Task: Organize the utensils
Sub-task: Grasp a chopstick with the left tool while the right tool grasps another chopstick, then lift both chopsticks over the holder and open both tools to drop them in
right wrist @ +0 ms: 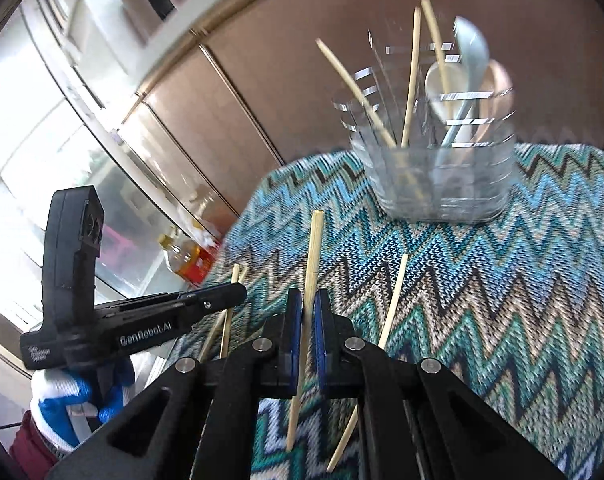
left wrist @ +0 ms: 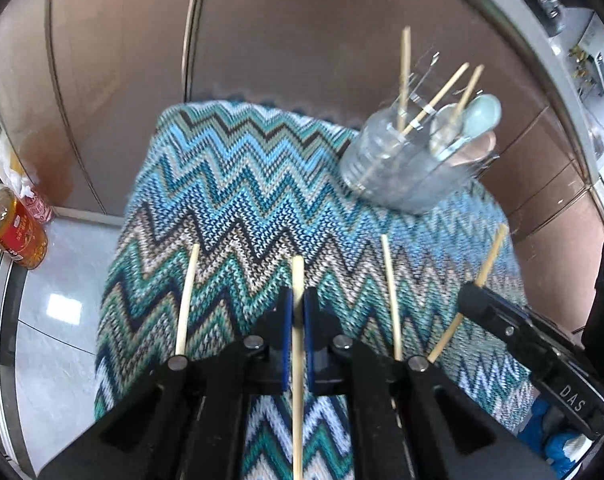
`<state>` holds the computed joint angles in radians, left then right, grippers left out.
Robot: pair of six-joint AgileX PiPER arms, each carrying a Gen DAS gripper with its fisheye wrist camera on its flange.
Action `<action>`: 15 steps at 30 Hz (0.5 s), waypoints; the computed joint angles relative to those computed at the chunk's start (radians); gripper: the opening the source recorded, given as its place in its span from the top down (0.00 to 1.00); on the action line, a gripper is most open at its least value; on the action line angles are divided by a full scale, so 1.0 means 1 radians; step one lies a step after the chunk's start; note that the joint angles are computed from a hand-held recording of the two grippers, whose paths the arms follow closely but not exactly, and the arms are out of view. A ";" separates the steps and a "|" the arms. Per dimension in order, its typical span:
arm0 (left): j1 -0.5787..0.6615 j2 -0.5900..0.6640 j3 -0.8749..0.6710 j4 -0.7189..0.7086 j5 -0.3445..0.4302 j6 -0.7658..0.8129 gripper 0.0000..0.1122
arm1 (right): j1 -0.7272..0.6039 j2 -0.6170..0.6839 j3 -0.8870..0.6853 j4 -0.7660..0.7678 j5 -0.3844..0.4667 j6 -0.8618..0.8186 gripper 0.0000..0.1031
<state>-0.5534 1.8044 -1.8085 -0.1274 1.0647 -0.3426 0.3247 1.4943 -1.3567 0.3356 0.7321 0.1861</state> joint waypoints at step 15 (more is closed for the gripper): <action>-0.064 -0.317 0.175 0.092 -0.075 -0.107 0.96 | 0.047 -0.415 0.145 -0.150 0.086 0.086 0.95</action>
<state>-0.6173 1.4876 -1.6336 -0.0351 0.9898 -0.4501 0.3719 1.0793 -1.2120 0.1855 0.8180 0.2722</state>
